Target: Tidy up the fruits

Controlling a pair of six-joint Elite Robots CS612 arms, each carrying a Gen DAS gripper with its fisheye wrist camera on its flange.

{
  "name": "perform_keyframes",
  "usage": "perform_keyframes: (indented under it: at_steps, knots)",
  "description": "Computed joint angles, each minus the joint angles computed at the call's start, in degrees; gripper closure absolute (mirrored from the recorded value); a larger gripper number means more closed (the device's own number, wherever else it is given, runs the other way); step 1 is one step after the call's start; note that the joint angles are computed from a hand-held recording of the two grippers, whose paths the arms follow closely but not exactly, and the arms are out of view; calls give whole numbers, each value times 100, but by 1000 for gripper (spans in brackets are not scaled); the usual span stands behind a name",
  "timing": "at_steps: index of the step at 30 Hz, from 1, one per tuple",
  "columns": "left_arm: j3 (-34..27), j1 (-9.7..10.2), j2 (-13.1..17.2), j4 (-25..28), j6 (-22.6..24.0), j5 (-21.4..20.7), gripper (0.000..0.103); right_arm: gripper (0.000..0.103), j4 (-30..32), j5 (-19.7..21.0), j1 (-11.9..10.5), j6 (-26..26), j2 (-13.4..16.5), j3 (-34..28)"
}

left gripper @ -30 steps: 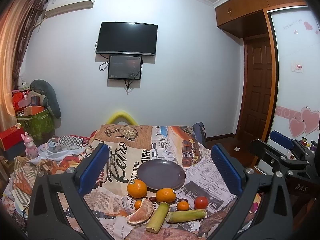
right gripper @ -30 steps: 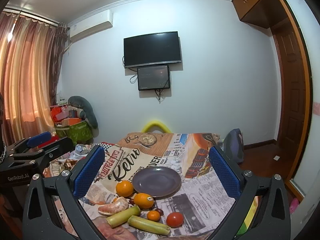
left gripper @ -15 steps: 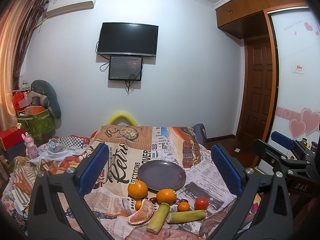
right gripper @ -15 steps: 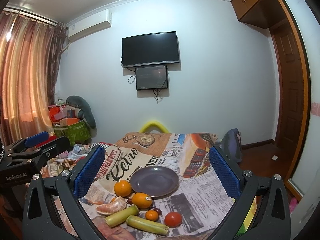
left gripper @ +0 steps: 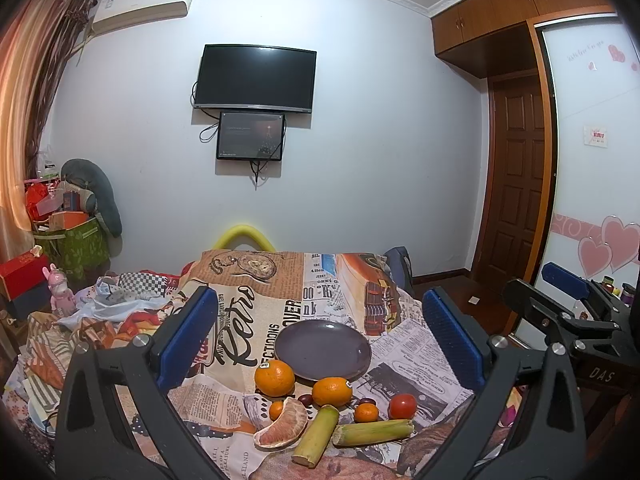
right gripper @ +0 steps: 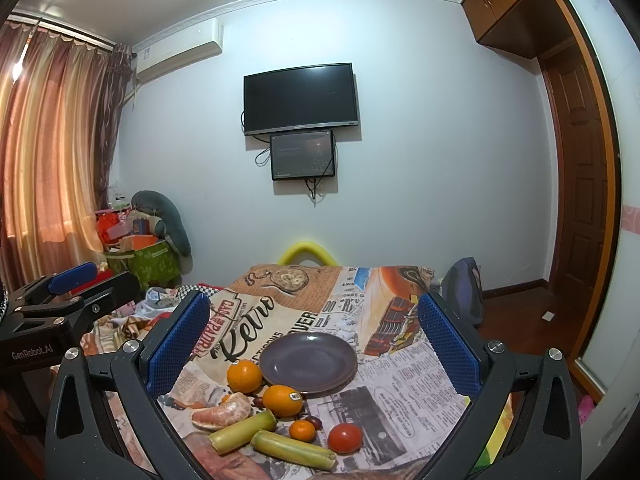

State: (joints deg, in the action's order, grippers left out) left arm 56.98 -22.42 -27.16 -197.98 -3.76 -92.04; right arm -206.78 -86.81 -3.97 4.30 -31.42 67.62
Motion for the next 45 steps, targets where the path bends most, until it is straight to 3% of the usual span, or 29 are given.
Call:
perform_keyframes:
  at_steps: [36, 39, 41, 45]
  knots:
    - [-10, 9, -22, 71, 94, -24, 0, 0, 194, -135, 8, -42, 9, -28]
    - [-78, 18, 13, 196, 102, -22, 8, 0, 345, -124, 3, -74, 21, -45]
    - [-136, 23, 37, 348, 92, 6, 15, 5, 476, -84, -3, -172, 38, -61]
    - [-288, 60, 113, 664, 23, -21, 18, 18, 840, 117, -46, -201, 63, -96]
